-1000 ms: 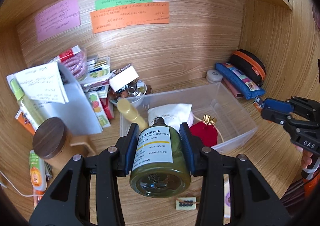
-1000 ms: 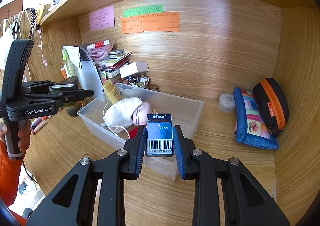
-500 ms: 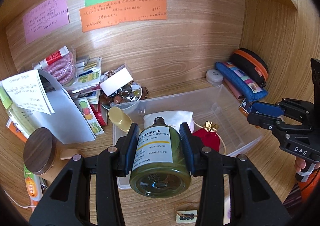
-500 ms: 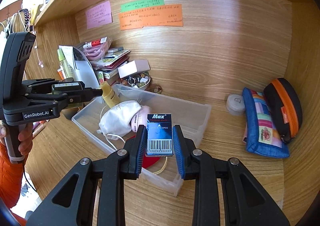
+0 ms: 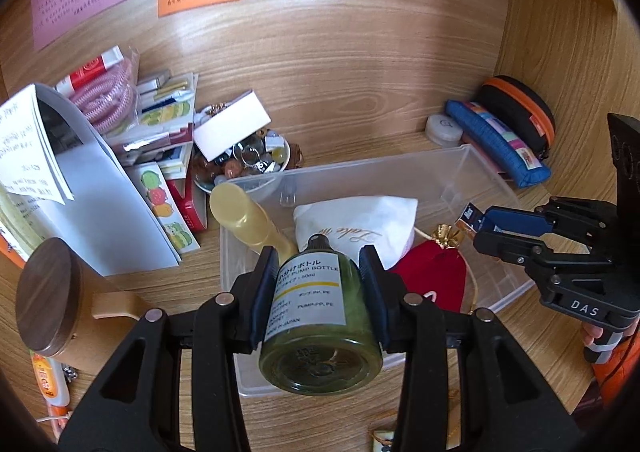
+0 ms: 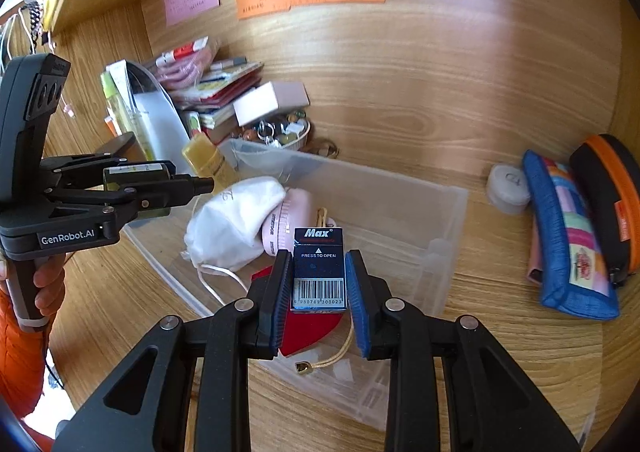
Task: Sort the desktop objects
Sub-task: 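Lift the bottle and staple box and carry both over the clear bin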
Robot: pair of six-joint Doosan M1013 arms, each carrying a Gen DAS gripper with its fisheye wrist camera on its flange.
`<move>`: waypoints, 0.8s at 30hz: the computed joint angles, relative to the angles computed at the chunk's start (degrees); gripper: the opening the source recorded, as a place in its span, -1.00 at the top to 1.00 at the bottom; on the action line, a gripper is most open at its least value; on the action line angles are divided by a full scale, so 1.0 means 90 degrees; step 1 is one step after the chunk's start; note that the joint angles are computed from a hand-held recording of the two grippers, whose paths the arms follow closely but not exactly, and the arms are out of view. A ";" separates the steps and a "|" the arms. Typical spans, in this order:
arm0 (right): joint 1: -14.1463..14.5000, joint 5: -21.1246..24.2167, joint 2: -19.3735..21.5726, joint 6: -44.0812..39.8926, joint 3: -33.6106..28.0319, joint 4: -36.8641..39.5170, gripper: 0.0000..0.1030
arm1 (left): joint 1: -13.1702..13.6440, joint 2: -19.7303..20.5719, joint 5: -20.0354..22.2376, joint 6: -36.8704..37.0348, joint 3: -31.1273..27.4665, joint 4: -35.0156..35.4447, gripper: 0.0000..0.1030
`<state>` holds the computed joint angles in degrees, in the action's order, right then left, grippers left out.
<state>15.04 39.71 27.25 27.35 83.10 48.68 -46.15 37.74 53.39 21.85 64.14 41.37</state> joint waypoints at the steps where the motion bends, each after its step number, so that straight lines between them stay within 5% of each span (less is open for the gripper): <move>1: 0.0009 -0.0004 0.0021 0.0018 -0.0017 -0.0033 0.52 | 0.0016 0.0008 -0.0023 0.0028 0.0003 -0.0041 0.20; 24: 0.0266 -0.0016 0.0269 0.0450 -0.0314 -0.1057 0.52 | 0.0188 0.0231 -0.0143 0.0505 -0.0127 -0.0653 0.19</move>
